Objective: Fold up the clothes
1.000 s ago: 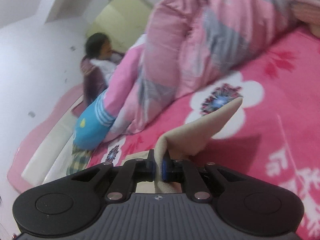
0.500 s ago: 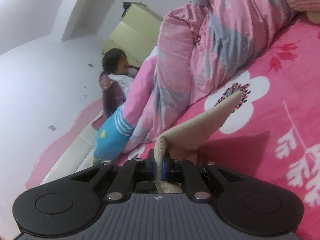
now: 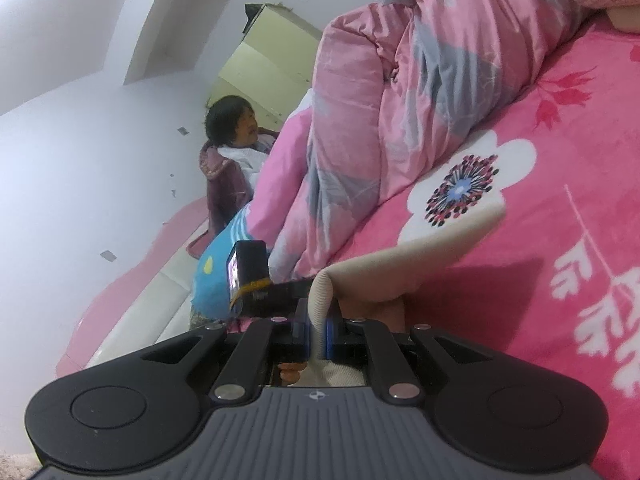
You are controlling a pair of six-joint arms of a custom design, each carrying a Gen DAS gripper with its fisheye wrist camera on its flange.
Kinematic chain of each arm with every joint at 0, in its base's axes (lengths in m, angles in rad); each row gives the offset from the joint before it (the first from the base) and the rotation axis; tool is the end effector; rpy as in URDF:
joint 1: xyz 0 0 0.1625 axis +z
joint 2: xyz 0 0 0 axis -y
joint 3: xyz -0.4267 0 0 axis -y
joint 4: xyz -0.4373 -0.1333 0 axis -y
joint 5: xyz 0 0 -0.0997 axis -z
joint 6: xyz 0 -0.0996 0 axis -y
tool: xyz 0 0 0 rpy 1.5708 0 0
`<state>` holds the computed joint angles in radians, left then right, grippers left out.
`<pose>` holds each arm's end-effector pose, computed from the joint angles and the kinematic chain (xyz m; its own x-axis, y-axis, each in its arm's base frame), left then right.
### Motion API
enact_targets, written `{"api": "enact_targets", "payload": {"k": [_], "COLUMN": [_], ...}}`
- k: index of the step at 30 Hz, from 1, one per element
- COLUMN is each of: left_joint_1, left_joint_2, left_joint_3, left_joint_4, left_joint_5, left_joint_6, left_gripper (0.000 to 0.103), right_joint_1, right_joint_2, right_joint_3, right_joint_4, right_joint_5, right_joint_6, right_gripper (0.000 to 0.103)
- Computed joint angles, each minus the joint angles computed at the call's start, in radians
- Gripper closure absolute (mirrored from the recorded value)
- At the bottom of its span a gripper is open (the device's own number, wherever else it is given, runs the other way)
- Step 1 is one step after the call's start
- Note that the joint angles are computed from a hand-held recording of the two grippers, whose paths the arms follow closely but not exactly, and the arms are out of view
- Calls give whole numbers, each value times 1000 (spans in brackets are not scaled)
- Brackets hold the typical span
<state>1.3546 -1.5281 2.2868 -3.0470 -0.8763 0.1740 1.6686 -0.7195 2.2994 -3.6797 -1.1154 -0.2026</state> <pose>0.0936 -0.4926 0.2958 -0.8001 -0.1151 -0.5888 0.3047 0.7674 -0.5641 0.2200 -0.4287 -0.0205 -0.8373 -0.4752 -0.2704 -0.2581 0.7795 -0.5708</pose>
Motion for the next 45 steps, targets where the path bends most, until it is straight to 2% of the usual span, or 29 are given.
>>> {"api": "enact_targets", "payload": {"k": [3, 7, 10, 14, 18, 21, 23, 26, 28, 31, 33, 35, 37, 39, 40, 41, 43, 45], "left_joint_1": [-20, -49, -63, -34, 72, 203, 314, 485, 560, 637, 663, 670, 673, 676, 686, 693, 708, 716], "left_joint_2": [-70, -256, -404, -522, -575, -577, -570, -548, -532, -513, -514, -517, -516, -509, -504, -498, -482, -466], "left_joint_3": [47, 189, 306, 392, 402, 370, 344, 296, 271, 248, 251, 254, 254, 247, 242, 237, 226, 216], "left_joint_4": [-10, -101, -204, -314, -360, -340, -322, -275, -247, -221, -217, -217, -220, -223, -225, -230, -241, -258], "left_joint_5": [26, -8, -14, -25, -141, -261, -380, -583, -673, -764, -799, -811, -816, -825, -842, -857, -885, -904], "left_joint_6": [-4, 58, 144, 242, 276, 253, 229, 167, 135, 110, 118, 124, 119, 95, 78, 60, 26, -6], "left_gripper": [0, 0, 0, 0, 0, 3, 4, 7, 9, 12, 14, 14, 14, 14, 14, 14, 15, 15], "right_joint_1": [3, 33, 80, 168, 282, 359, 396, 445, 468, 460, 442, 427, 422, 424, 428, 435, 453, 483], "right_joint_2": [1, -8, -8, 12, 75, 162, 235, 362, 448, 526, 532, 519, 483, 438, 416, 396, 362, 347], "right_joint_3": [-2, -16, -45, -119, -242, -369, -466, -616, -721, -818, -812, -780, -725, -662, -632, -603, -549, -505], "right_joint_4": [2, 33, 76, 162, 281, 382, 458, 553, 629, 732, 699, 634, 553, 492, 473, 459, 429, 392], "right_joint_5": [2, -21, -44, -82, -143, -188, -214, -293, -366, -352, -274, -201, -172, -166, -175, -192, -236, -307], "right_joint_6": [3, 2, 13, 32, 48, 43, 40, 45, 66, 148, 179, 191, 165, 97, 50, -3, -116, -246], "right_gripper": [95, 95, 95, 95, 95, 95, 95, 93, 81, 74, 73, 65, 55, 49, 41, 37, 21, 18]}}
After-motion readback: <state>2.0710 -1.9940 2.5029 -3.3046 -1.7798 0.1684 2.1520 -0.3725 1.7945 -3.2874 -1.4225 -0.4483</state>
